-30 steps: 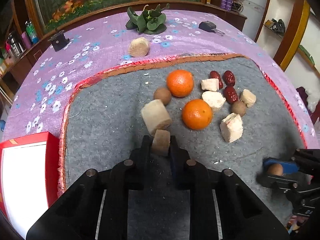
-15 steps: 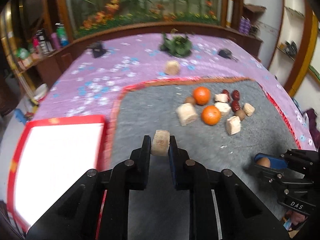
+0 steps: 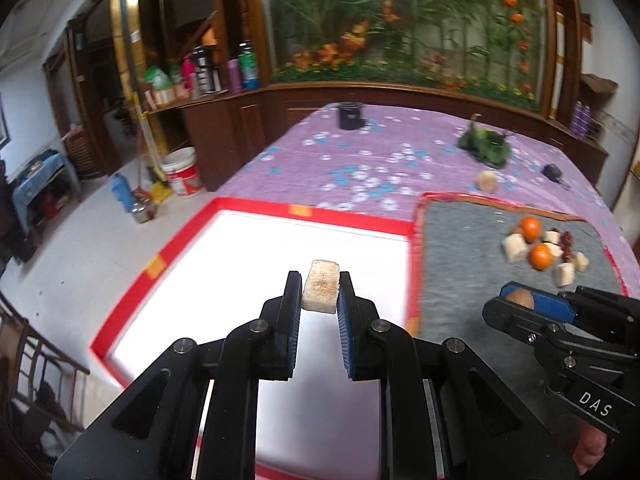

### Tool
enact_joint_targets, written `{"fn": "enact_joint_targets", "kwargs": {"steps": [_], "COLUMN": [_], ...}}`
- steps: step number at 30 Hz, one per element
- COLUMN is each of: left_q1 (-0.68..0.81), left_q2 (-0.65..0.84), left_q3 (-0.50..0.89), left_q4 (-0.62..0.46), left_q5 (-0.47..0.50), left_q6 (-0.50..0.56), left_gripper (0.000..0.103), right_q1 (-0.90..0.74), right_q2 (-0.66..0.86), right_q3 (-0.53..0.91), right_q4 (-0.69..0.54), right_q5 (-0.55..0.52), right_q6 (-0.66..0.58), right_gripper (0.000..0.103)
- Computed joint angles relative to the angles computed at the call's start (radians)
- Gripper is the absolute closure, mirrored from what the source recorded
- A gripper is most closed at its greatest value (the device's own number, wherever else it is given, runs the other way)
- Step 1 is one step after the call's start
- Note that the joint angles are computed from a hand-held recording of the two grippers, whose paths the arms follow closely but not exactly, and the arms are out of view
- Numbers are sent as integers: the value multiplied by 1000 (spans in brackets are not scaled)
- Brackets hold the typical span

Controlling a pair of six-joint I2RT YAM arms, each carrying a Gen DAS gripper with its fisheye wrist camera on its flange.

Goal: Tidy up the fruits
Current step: 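Drop the beige cube into the white tray while the right tool drops the brown fruit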

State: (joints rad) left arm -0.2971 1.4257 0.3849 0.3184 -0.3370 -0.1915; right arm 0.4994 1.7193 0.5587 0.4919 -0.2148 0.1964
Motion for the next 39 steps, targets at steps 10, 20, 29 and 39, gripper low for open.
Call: {"fn": "enact_joint_targets", "kwargs": {"steps": [10,20,29,39], "left_q1": [137,204,220,205], "left_q2": [17,66,122,161], "left_q3": [-66,-79,-65,-40], "left_q4": [86,134,156,146], "left_q5": [45,70,68,32], "left_q6": [40,64,68,58], "left_gripper": [87,87,87,87], "right_q1": [156,217,207,200], "right_q2": [135,251,316,345], "right_q3": [198,303,360,402], "right_q4": [-69,-115,-140,-183], "right_q5": [83,109,107,108], "right_q6": [22,25,37,32], "right_gripper": [80,80,80,80]}}
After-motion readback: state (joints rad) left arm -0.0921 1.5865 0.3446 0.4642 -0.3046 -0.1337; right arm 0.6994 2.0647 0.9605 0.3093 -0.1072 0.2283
